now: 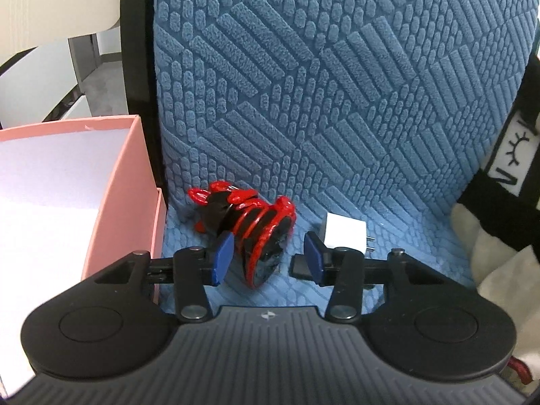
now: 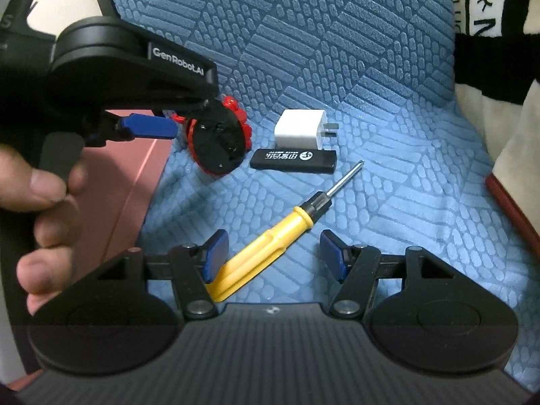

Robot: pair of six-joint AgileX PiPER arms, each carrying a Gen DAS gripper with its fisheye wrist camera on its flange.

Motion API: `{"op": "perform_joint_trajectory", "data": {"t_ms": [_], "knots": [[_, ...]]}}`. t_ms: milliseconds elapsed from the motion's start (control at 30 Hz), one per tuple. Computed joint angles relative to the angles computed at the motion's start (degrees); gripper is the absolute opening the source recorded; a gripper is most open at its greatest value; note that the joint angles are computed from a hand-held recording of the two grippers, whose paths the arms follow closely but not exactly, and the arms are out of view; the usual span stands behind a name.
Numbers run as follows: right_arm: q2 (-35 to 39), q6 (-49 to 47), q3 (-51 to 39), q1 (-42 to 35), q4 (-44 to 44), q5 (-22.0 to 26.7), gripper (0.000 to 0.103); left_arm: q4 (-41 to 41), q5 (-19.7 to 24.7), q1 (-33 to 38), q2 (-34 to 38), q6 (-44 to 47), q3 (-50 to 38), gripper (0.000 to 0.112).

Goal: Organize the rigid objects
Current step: 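Move the left tool to the red spring toy while the right tool approaches the yellow screwdriver, then close the left gripper on the spring toy while the right gripper grasps the screwdriver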

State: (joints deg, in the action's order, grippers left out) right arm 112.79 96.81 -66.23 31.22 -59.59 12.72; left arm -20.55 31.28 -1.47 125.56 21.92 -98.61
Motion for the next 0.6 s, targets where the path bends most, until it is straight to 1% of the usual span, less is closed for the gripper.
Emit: {"op": "perform_joint_trajectory", "data": {"t_ms": [67,133,233,300,333,367,400,433,500,600], "knots": [[0.7,-1.1,-0.7,0.0,1.0,0.1,0.063,-0.8,0.2,0.1,0.4,0.5,-0.1,0.05],[2.0,-5.6,-2.5,0.8,4.7,2.5,0.062,-1.7,0.0,0.3,0.8,1.0,-0.2,0.049],[3.3,-5.9,-4.1,2.0,3.1,5.1,0.063,0.1,-1.0,0.1,1.2,-0.8,-0.5,0.049],[3.5,-7.0,-4.4,1.9,3.4,4.8,0.063,0.6,-0.4,0.2,1.8,-2.0,-1.4,0.049],[3.7,-9.1,-4.7,2.1,4.5,5.4,0.062,0.8,0.0,0.2,2.1,-2.5,-2.0,0.049],[3.9,-12.2,-5.4,2.4,6.2,6.7,0.056,1.1,0.3,0.2,2.4,-2.9,-2.5,0.049],[4.4,-15.9,-6.8,3.3,7.8,10.1,0.048,1.3,0.7,0.1,2.6,-3.1,-2.8,0.049],[4.6,-17.4,-7.6,3.7,8.5,12.2,0.045,1.4,1.1,0.1,2.7,-3.2,-3.1,0.049],[3.9,-18.2,-7.0,3.1,10.0,11.9,0.034,1.1,1.3,0.0,2.5,-2.7,-2.9,0.049],[2.2,-21.1,-6.1,1.2,15.0,11.4,0.027,1.8,0.3,-0.3,2.3,-2.5,-2.0,0.049]]}}
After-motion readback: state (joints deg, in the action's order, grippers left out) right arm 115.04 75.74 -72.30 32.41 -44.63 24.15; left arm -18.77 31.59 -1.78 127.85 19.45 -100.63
